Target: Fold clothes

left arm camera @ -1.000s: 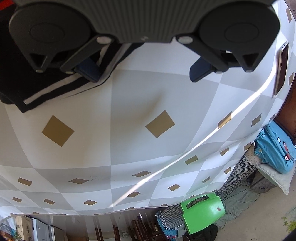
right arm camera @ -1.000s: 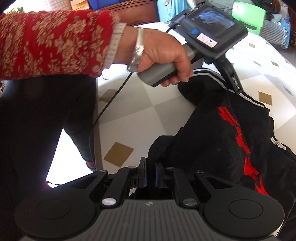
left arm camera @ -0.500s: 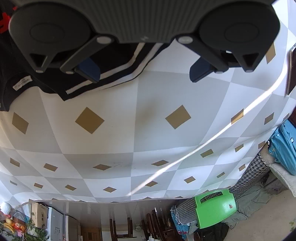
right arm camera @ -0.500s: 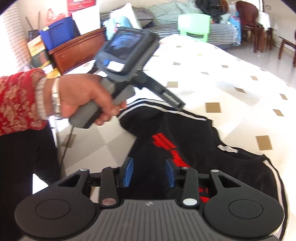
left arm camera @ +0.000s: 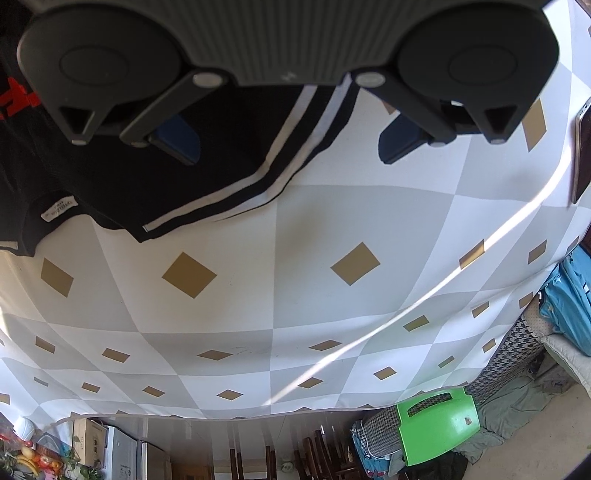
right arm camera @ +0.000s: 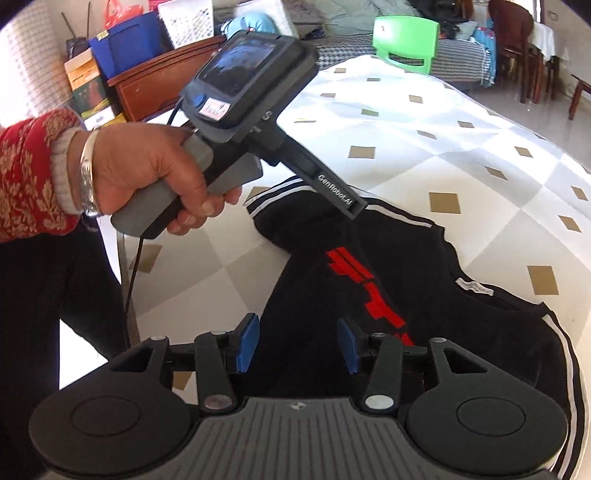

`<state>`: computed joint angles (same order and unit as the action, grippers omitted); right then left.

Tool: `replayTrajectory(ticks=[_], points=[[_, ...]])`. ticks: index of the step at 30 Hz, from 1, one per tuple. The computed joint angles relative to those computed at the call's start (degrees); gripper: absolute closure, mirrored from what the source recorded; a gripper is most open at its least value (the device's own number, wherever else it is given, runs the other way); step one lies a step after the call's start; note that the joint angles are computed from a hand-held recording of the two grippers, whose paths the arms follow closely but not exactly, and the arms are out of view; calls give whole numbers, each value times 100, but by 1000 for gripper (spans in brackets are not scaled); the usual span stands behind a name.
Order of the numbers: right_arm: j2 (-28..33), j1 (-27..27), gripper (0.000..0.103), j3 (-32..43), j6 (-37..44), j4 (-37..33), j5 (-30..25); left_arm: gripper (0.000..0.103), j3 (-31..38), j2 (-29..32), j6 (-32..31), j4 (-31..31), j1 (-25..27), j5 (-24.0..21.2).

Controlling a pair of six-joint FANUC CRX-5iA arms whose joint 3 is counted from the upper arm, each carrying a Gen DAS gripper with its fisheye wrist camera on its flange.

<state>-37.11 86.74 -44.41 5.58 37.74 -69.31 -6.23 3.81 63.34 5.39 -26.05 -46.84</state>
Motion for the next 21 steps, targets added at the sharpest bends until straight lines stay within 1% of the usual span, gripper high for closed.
replayTrajectory(ticks=[4, 8, 9, 11, 15, 18, 21], points=[[211, -39, 57, 70, 179, 68, 177, 0, -226, -193, -307, 154, 113, 36], [338, -17, 57, 122, 243, 105, 351, 0, -414, -311, -469, 277, 242, -82], [411, 33, 57, 150, 263, 105, 301, 0, -479, -353, -525, 333, 283, -105], [569, 137, 56, 212, 306, 100, 179, 0, -636, -460, -669, 480, 373, -130], [1034, 349, 55, 444, 80, -12, -367, 0, -974, -701, -985, 937, 591, -181], [1105, 524, 53, 475, -313, 58, -671, 0, -1163, -870, -1133, 1261, 745, -304], [1151, 806, 49, 494, -1074, 218, -1238, 0, -1324, -1008, -1300, 1572, 899, -483]])
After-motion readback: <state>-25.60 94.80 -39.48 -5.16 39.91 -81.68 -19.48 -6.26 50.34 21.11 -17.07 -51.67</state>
